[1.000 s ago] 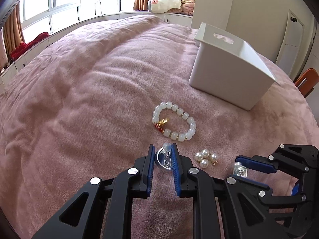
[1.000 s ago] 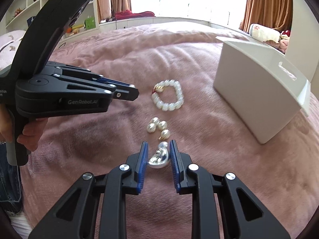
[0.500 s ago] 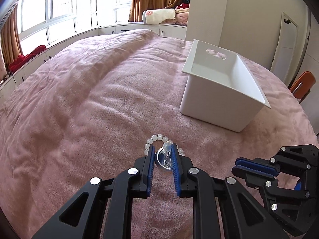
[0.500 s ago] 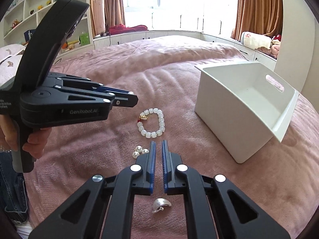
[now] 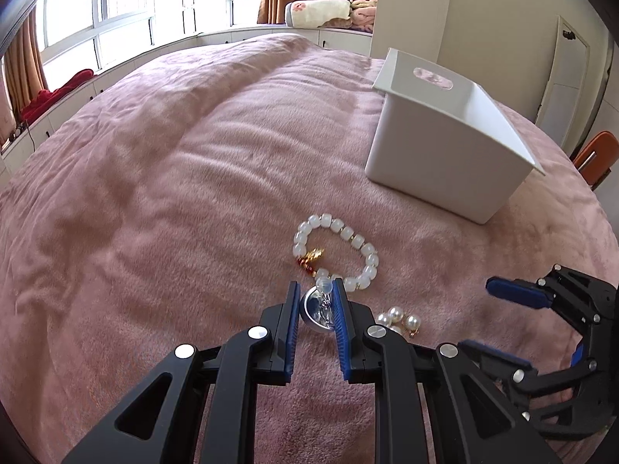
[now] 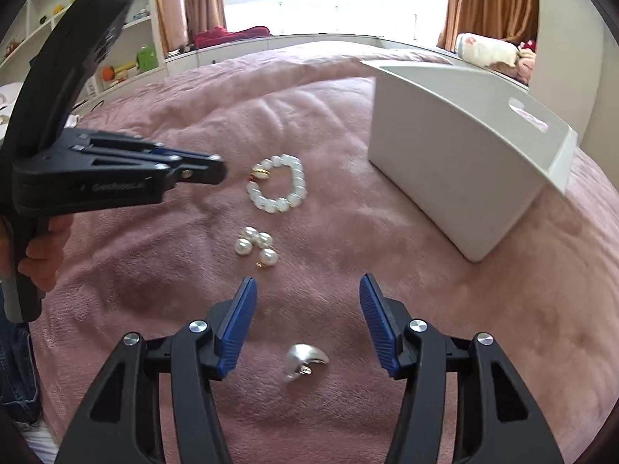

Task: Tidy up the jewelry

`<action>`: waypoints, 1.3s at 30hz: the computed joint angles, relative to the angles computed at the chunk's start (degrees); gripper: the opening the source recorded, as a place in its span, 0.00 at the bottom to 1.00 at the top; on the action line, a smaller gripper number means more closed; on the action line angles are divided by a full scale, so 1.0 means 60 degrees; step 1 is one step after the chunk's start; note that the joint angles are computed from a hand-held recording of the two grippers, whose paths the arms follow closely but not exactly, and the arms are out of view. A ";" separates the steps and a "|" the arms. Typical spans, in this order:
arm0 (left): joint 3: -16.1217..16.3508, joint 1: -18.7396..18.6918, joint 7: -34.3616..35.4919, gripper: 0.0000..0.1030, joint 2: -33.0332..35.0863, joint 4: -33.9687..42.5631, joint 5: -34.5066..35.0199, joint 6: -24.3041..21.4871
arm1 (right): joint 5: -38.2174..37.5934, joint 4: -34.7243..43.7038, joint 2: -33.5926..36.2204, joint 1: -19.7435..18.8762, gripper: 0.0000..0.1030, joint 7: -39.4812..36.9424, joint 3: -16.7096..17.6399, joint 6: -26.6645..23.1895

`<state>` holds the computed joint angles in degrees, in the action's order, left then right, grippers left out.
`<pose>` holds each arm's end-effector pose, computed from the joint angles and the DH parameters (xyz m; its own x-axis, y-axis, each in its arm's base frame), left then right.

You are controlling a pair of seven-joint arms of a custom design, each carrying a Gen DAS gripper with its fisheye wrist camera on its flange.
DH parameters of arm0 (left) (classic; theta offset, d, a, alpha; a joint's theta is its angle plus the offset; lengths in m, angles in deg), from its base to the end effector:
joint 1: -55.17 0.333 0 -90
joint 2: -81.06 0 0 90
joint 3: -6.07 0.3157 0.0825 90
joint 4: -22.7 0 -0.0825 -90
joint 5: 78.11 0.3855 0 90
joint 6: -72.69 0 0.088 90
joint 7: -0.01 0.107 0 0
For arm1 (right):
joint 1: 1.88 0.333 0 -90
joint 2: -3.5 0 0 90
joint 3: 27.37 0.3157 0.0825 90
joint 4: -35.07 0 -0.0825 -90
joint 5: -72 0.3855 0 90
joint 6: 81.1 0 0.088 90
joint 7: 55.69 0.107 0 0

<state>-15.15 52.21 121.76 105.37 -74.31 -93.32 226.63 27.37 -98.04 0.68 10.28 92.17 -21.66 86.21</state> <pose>0.6615 -0.2484 0.4290 -0.6541 -0.7544 0.0546 -0.6186 0.4920 -0.6126 0.4979 0.2069 0.4195 0.0274 -0.9989 -0.0383 -0.7505 0.0048 -0.6609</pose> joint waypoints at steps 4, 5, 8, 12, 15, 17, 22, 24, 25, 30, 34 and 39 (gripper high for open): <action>0.0026 0.0021 -0.0065 0.21 0.0030 -0.0098 -0.0003 -0.0111 | 0.0985 -0.0514 -0.0010 -0.0161 0.53 -0.0262 -0.0182 0.0982; 0.0028 0.0026 -0.0071 0.21 0.0032 -0.0128 -0.0008 -0.0118 | 0.1149 -0.0587 -0.0019 -0.0201 0.53 -0.0338 -0.0169 0.1053; 0.0050 0.0017 -0.0122 0.21 0.0055 -0.0169 0.0009 -0.0189 | 0.2224 -0.0796 0.0044 -0.0196 0.52 -0.1178 -0.0191 0.1385; 0.0054 0.0029 -0.0171 0.21 0.0080 -0.0158 0.0004 -0.0229 | 0.2724 -0.0806 0.0084 -0.0166 0.42 -0.1903 -0.0085 0.1239; 0.0069 0.0029 -0.0204 0.21 0.0096 -0.0122 0.0014 -0.0260 | 0.3107 -0.0818 0.0141 -0.0018 0.40 -0.2617 -0.0050 0.1138; 0.0084 0.0026 -0.0220 0.21 0.0102 -0.0109 0.0037 -0.0247 | 0.2744 -0.0810 0.0142 0.0002 0.34 -0.2495 0.0008 0.0942; 0.0077 0.0035 -0.0276 0.21 0.0121 -0.0068 0.0039 -0.0250 | 0.2990 -0.0991 0.0096 0.0074 0.25 -0.2714 -0.0049 0.1158; 0.0027 0.0065 -0.0236 0.21 0.0144 -0.0034 -0.0019 -0.0268 | 0.3305 -0.1021 0.0073 0.0084 0.25 -0.2958 -0.0050 0.1204; -0.0009 0.0082 -0.0186 0.21 0.0161 -0.0007 -0.0058 -0.0282 | 0.3328 -0.1015 0.0045 0.0065 0.25 -0.3004 -0.0032 0.1187; -0.0086 0.0070 -0.0149 0.21 0.0182 0.0076 -0.0205 -0.0246 | 0.2835 -0.0968 -0.0120 -0.0246 0.25 -0.2434 0.0139 0.1322; -0.0173 0.0073 -0.0012 0.21 0.0160 0.0177 -0.0340 -0.0214 | 0.3172 -0.0929 -0.0236 -0.0344 0.25 -0.2584 0.0183 0.1387; -0.0200 0.0013 0.0144 0.21 0.0206 0.0512 -0.0357 -0.0320 | 0.2966 -0.0645 -0.0457 -0.0623 0.25 -0.2598 0.0366 0.1106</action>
